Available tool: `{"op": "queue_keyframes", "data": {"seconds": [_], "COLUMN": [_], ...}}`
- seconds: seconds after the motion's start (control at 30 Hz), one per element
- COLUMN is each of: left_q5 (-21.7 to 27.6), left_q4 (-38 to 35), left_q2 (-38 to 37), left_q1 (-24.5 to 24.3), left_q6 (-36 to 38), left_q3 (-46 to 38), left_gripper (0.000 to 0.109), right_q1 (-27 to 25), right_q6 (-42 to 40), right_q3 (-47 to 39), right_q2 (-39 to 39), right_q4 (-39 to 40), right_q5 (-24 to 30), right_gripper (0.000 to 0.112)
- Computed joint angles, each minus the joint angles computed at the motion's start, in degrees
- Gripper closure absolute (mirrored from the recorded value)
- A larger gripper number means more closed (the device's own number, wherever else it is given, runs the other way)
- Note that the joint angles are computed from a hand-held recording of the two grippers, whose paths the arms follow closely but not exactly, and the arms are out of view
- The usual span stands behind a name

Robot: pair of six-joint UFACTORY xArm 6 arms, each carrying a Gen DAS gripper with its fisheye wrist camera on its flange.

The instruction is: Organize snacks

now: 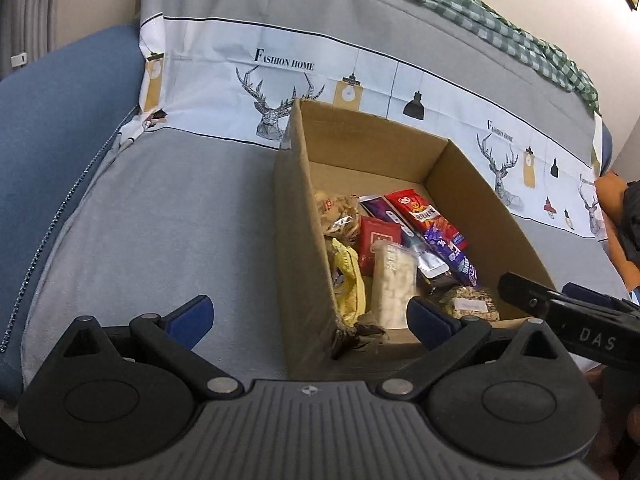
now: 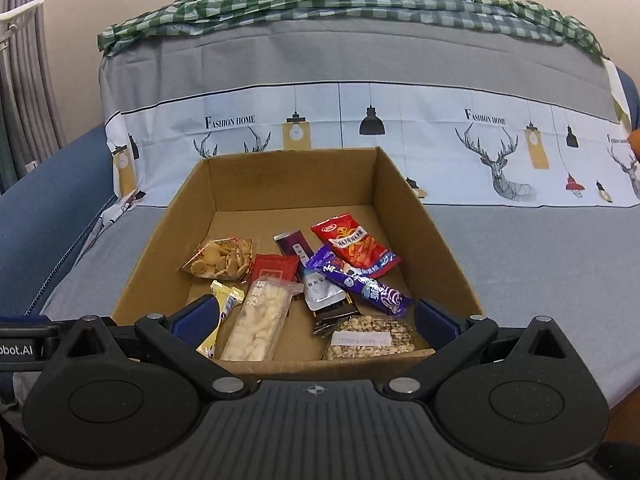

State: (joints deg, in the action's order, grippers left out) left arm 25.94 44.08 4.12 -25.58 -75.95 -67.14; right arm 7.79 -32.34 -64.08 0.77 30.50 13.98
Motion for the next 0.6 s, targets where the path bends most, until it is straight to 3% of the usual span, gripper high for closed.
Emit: {"op": "queue_keyframes", "data": {"seconds": [0.6], "left_q5": [-1.5], "left_q4": [1.27], "left_q2": [2.76], "left_q1": [-1.09], "left_q6": [0.82], "left_q3": [-2.69], "left_gripper": [0.006], "right_q1": [-0.14], "right_q6": [-0.42], "right_q3": [-0.67], "right_q2": [0.84], "right_q4": [-0.81], "right_q5": [0.45], "right_gripper": [0.01]}}
